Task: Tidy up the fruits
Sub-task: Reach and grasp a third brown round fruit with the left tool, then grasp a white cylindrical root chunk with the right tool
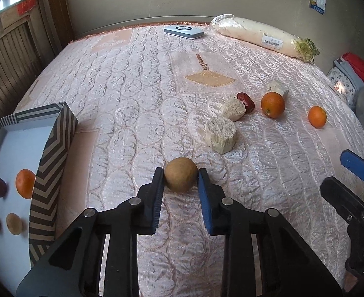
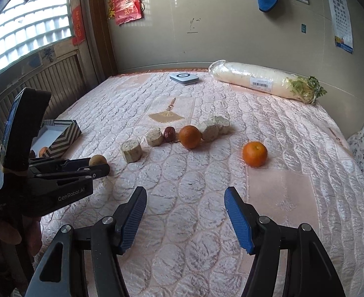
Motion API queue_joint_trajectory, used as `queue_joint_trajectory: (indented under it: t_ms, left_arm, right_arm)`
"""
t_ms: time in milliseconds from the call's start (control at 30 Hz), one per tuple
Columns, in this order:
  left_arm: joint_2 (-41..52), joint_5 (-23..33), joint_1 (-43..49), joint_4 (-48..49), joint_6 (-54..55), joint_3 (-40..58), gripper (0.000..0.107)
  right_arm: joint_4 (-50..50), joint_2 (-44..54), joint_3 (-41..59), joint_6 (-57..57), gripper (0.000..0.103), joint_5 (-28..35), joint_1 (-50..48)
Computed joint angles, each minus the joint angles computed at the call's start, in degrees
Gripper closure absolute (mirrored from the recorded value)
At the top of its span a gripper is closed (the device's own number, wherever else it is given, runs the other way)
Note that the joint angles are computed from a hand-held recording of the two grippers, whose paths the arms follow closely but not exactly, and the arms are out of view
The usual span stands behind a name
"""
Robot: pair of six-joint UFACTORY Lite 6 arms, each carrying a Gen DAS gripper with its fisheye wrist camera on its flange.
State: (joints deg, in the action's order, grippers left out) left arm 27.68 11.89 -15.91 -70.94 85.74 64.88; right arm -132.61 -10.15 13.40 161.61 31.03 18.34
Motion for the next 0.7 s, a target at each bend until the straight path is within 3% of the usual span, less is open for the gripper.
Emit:
queue_joint_trajectory:
  t_ms: [200,500,633,700]
  left_arm:
    - [-3.94,1.09,3.51,-1.23,0.35,-2.84,0.081]
    - [-7.84,1.13,7.72,1.19,0.15,-5.74,0.08]
    - [-8.21,1.97,9.55,2.57,-0.27,-5.94,0.081]
    - [-8.59,2.7,10.62,2.56,0.04,-6.0,0.081]
  right_arm:
    - [-11.08,13.27,11.4,6.49,0.04,-2.53,-2.95]
    - [-14.84,32.75,32.71,4.29,0.04,-7.86,-4.51]
    - [-6.27,36.43,37.5,-4.96,0.073,-9.38,-3.82]
    - [-5.96,35.59,36.61,-4.5,0.074,-9.34,-3.47]
